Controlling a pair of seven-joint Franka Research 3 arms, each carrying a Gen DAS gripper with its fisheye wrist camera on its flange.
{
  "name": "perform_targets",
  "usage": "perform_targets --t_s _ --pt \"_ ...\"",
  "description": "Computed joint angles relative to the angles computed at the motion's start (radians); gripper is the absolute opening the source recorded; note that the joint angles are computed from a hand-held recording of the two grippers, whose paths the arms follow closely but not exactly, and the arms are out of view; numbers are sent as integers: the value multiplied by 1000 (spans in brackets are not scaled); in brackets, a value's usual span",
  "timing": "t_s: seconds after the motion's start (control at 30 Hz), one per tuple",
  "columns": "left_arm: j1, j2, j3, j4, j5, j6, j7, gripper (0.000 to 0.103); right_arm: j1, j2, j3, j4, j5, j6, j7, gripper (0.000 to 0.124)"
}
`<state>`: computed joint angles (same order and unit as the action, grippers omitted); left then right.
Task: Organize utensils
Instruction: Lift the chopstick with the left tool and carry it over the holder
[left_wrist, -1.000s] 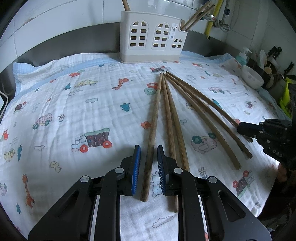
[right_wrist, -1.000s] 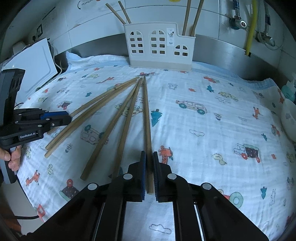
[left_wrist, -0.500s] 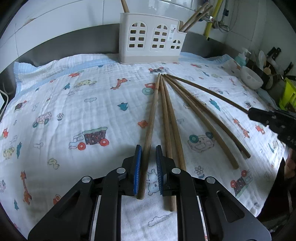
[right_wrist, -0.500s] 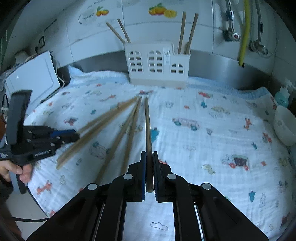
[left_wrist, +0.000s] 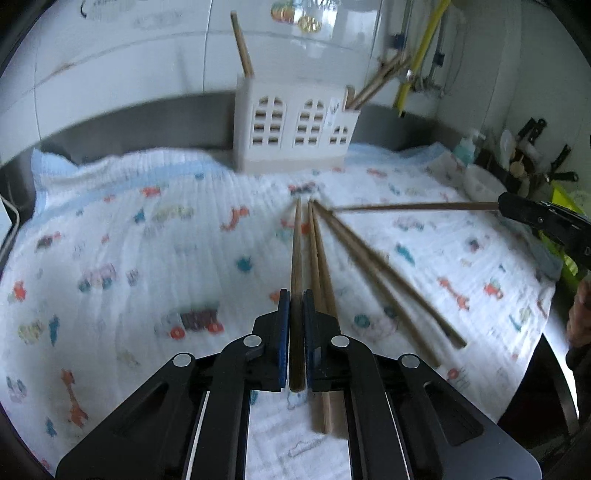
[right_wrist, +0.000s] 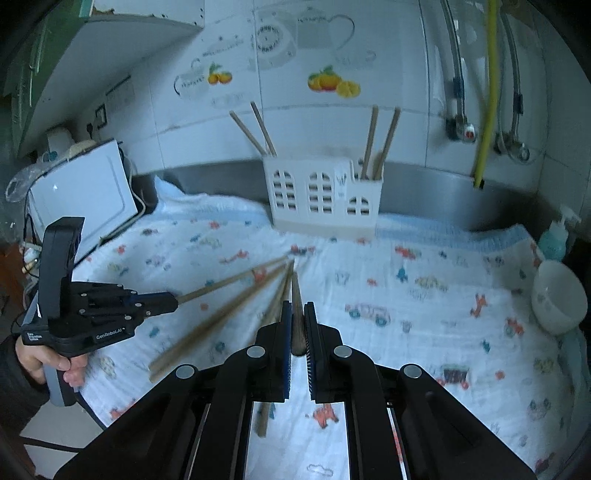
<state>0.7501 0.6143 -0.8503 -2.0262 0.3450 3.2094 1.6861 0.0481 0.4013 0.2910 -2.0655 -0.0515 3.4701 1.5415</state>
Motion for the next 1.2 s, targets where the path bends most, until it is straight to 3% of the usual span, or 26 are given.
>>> perform_targets --t_s 0.13,0.37,0.63,0.77,1.0,1.1,1.2 --pt "33 11 -44 13 22 37 -7 5 -35 -6 32 23 -36 7 15 7" --pt "23 36 -51 79 106 62 -67 5 -107 10 101 97 -118 -27 48 7" --pt "31 91 -114 195 91 -34 2 5 -125 33 131 235 -76 -111 -43 7" --pt "-2 110 -116 273 46 -79 61 5 -51 41 56 333 -14 -146 -105 7" --pt "-75 135 -109 402 -24 -155 164 5 131 74 -156 505 87 -220 -176 7" --pt "-105 143 -103 454 -56 -170 202 5 229 112 -286 593 119 -276 -171 7" --pt "-125 153 -113 506 -93 -173 241 5 259 159 -334 674 151 -326 -184 7"
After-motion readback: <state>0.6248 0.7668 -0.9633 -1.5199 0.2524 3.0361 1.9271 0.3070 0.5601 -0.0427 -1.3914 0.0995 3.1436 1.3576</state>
